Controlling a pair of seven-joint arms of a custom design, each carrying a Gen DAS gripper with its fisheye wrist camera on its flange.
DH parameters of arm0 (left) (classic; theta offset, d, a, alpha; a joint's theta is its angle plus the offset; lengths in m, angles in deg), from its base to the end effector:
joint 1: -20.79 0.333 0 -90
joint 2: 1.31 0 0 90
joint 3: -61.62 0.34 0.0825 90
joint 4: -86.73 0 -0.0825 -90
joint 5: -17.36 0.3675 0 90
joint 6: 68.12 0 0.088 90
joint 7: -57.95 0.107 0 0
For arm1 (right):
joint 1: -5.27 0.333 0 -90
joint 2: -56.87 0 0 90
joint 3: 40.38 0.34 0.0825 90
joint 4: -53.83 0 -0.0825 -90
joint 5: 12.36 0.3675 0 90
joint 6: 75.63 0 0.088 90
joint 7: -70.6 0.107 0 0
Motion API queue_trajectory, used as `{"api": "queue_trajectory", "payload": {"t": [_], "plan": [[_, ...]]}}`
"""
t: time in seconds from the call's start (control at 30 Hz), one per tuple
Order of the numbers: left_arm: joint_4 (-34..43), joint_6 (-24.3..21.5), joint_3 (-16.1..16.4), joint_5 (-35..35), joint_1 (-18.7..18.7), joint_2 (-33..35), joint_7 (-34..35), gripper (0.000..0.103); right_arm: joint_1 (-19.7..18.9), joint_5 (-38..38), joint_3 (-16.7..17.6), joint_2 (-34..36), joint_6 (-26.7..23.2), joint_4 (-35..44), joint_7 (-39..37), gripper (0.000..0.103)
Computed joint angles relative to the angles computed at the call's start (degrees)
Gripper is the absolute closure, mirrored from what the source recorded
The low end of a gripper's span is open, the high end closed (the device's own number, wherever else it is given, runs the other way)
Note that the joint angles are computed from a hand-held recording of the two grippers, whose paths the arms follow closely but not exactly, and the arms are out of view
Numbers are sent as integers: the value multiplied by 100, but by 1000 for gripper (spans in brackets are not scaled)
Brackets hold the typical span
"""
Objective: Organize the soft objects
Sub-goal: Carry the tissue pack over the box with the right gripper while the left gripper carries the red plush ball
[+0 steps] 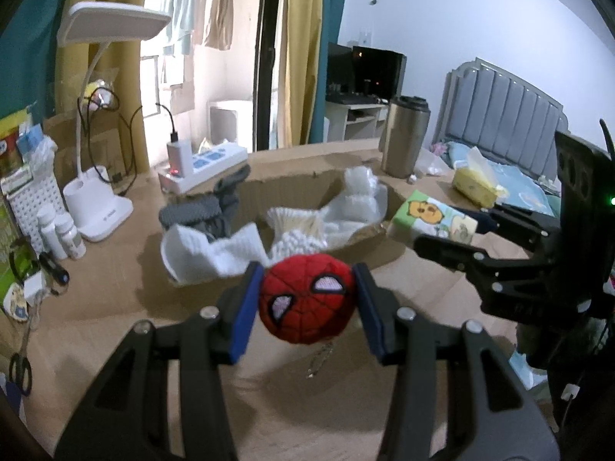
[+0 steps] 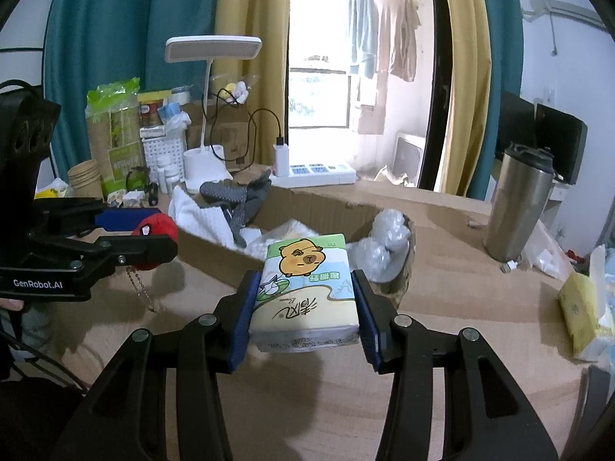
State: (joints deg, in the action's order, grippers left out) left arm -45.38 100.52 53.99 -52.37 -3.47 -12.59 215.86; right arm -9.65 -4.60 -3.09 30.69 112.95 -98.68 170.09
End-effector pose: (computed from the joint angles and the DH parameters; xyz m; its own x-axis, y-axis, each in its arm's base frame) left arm 0.4455 -0.2095 0.5225 -0.6350 -0.7659 0.1009 -0.4917 0.2999 -0.8175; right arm 0.3852 0.1735 0.5129 0.1619 -0.9865 0.0259 -0.5041 -0.1053 -0.8572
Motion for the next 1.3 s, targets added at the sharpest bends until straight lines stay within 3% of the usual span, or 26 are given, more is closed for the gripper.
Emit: {"api": "queue_trajectory", "payload": {"t": [0.4,0.87,1.3], "plan": [[529,37,-93,188,175,362,-60,54,-284,74,83,417,168,379,-309,53],[1130,-98,-357,771,552,899,-661,54,-343,329,11,1015,188,857,-831,53],[1765,-238,-779,975,1028,1572,-1011,54,-1426,-44,852,1412,-3,1291,-589,53]]}}
